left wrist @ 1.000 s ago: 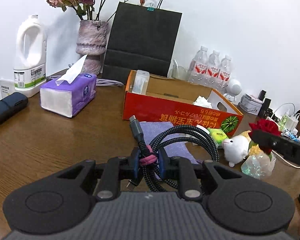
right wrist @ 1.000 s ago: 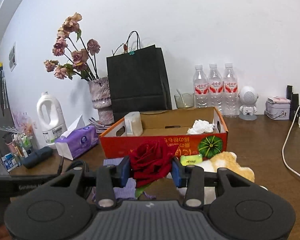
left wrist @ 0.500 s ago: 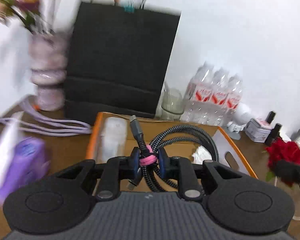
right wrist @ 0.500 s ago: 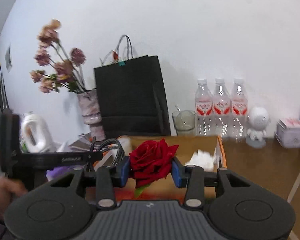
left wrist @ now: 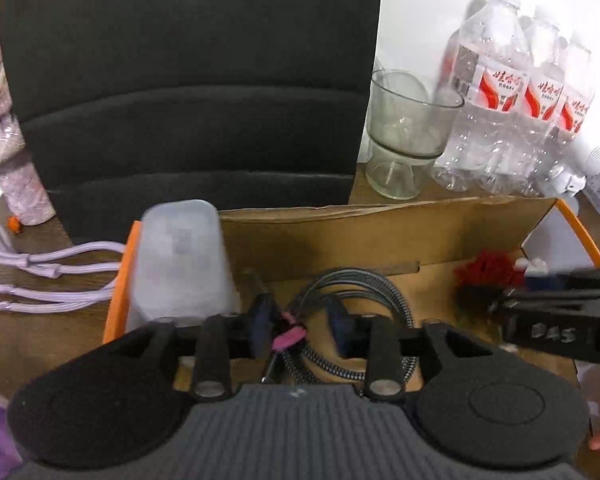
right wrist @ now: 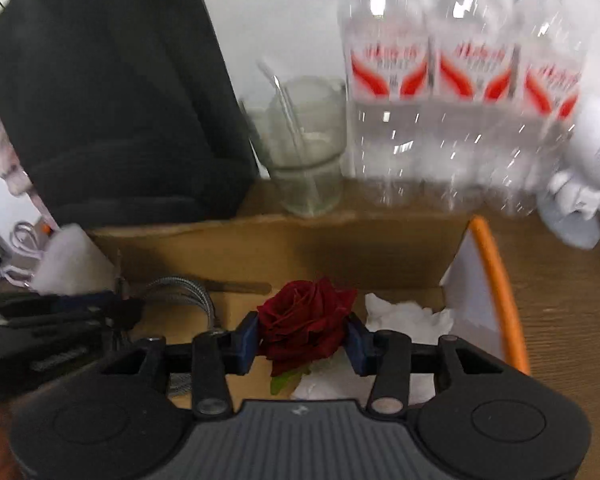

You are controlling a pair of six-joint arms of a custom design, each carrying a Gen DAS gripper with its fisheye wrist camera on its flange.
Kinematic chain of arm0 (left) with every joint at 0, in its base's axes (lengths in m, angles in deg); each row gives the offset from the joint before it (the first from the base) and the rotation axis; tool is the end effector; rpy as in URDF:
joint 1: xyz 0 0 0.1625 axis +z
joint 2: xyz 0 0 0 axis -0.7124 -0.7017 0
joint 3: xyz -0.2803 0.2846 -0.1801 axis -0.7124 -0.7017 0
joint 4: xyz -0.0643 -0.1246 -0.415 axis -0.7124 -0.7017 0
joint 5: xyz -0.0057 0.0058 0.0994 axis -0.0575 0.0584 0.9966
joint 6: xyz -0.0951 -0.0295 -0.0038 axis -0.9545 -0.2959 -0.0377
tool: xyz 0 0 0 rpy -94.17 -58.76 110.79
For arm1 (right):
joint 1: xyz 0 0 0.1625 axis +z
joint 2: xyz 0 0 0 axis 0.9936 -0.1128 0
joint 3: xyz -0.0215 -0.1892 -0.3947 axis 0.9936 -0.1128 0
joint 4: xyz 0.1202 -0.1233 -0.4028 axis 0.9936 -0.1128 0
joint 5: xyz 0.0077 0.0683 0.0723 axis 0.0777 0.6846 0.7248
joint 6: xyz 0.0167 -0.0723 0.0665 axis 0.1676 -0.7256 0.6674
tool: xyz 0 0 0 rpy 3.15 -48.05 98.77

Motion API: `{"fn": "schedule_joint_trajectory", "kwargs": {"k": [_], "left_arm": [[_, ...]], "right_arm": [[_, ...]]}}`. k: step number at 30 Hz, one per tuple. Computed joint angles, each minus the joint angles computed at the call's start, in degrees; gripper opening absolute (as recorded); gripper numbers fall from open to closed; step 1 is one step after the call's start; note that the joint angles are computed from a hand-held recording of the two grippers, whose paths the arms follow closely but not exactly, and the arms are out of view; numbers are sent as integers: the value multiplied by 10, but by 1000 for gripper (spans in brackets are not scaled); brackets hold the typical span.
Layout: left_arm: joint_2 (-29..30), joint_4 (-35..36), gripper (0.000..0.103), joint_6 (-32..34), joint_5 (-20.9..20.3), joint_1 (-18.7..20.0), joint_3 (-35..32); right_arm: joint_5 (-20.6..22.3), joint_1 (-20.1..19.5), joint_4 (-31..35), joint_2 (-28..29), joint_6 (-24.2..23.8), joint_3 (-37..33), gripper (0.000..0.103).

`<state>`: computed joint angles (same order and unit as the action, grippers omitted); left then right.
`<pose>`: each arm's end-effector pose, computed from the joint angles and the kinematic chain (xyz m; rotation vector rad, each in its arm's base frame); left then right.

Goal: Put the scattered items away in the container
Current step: 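Grasp the red rose with the right tool while the left tool carries the cable into the box, then grasp the purple cloth pouch with the left tool while the right tool grasps the iridescent plastic bag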

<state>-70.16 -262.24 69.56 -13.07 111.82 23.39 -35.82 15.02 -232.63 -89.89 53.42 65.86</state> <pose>-0.0874 -0.7217 0.1639 0.2753 2.2470 -0.8374 0.2134 -0.7683 -0.0013 0.6548 -2.5489 0.6250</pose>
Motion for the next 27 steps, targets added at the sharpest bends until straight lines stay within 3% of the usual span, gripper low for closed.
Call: {"fn": "schedule_joint_trajectory", "kwargs": {"k": [1,3,5,7,9,13,16,18,21,24,27], "left_arm": [[-4,14,54,-8,-11,3,-2],[-11,11,54,-16,-32,7,1],[-21,-28,60,8,-48,3,16],[-39,-69,71,34,-62,-3,44],[-64,-112,74,51,-77,-11,82],[-109,-211,79,58,-52,-33,165],[-135,-237,79,53,-43,-44,209],[-141,-245,79,51,-27,-54,228],[-147,-237,79,31,-2,-73,253],[-173,-299,85,55,-14,-104,328],[-196,-385,89,66,-24,-143,422]], "right_arm": [[1,-2,19,0,19,-7,47],[7,-3,9,-1,25,-6,71],[15,-5,2,-7,31,3,80],[18,-7,-3,-14,38,17,80],[23,-7,-18,-22,42,33,80],[52,-5,-42,-43,32,70,85],[18,14,-54,-54,-3,86,85],[17,23,-80,-73,-25,112,85],[24,32,-110,-115,-21,170,86],[33,36,-173,-158,-28,247,87],[46,36,-289,-201,-77,351,88]]}}
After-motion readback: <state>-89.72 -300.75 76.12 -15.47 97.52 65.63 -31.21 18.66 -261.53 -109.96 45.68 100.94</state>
